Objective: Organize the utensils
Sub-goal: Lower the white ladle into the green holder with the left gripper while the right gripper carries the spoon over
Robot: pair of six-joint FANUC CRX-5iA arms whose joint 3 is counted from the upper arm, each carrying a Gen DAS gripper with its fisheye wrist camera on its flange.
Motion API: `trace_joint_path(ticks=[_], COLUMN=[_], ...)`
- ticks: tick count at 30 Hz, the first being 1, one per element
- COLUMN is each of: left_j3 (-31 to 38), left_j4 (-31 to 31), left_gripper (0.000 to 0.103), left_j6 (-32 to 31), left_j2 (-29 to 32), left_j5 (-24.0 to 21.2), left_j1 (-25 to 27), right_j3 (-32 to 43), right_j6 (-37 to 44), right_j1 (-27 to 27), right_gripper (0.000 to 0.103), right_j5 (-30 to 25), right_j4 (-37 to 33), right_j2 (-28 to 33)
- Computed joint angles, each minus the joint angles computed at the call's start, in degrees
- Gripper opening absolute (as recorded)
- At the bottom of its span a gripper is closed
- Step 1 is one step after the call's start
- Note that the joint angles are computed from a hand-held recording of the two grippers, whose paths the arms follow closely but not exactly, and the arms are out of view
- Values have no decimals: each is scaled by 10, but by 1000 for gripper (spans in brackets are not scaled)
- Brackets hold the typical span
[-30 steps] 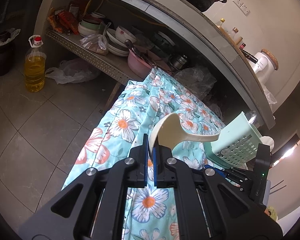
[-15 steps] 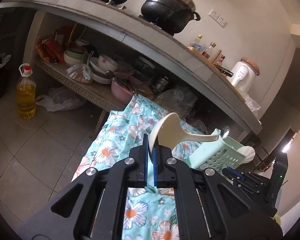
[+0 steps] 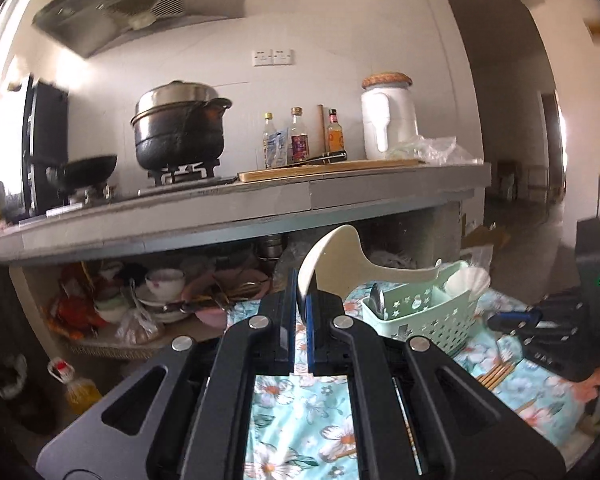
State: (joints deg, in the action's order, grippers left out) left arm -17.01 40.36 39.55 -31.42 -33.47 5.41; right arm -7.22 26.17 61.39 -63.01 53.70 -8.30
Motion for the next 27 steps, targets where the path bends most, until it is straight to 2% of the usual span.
trace_joint_path(ticks=[2, 9, 12, 18, 20, 22, 24, 26, 27], left_j3=[31, 139, 178, 242, 254, 264, 267, 266, 260], left_j4=[-105, -451, -540, -682, -715, -710, -660, -572, -528], left_gripper=[2, 2, 2, 3, 3, 6, 7, 19, 31], left_j6=[26, 192, 237, 255, 252, 238, 211, 174, 157], left_j2=[13, 55, 76, 129, 145, 161, 170, 175, 177], left_j5=[17, 15, -10, -65, -80, -92, -95, -102, -99], left_j1=[-36, -154, -194, -276, -296, -299, -283, -251, -235], right_j3=[-5, -26, -32, -44, -46, -48, -51, -54, -56], right_j6=[-8, -29, -34, -45, -45, -46, -48, -51, -51], right_j1=[-2, -4, -6, -10, -11, -12, -13, -15, -15], right_gripper=[2, 2, 2, 2, 2, 2, 2, 2, 2], right_j5=[4, 16, 21, 34, 35, 37, 38, 41, 42], right_j4=[0, 7, 7, 6, 3, 1, 0, 0, 1], right_j2=[-5, -24, -30, -44, -45, -47, -50, -52, -54])
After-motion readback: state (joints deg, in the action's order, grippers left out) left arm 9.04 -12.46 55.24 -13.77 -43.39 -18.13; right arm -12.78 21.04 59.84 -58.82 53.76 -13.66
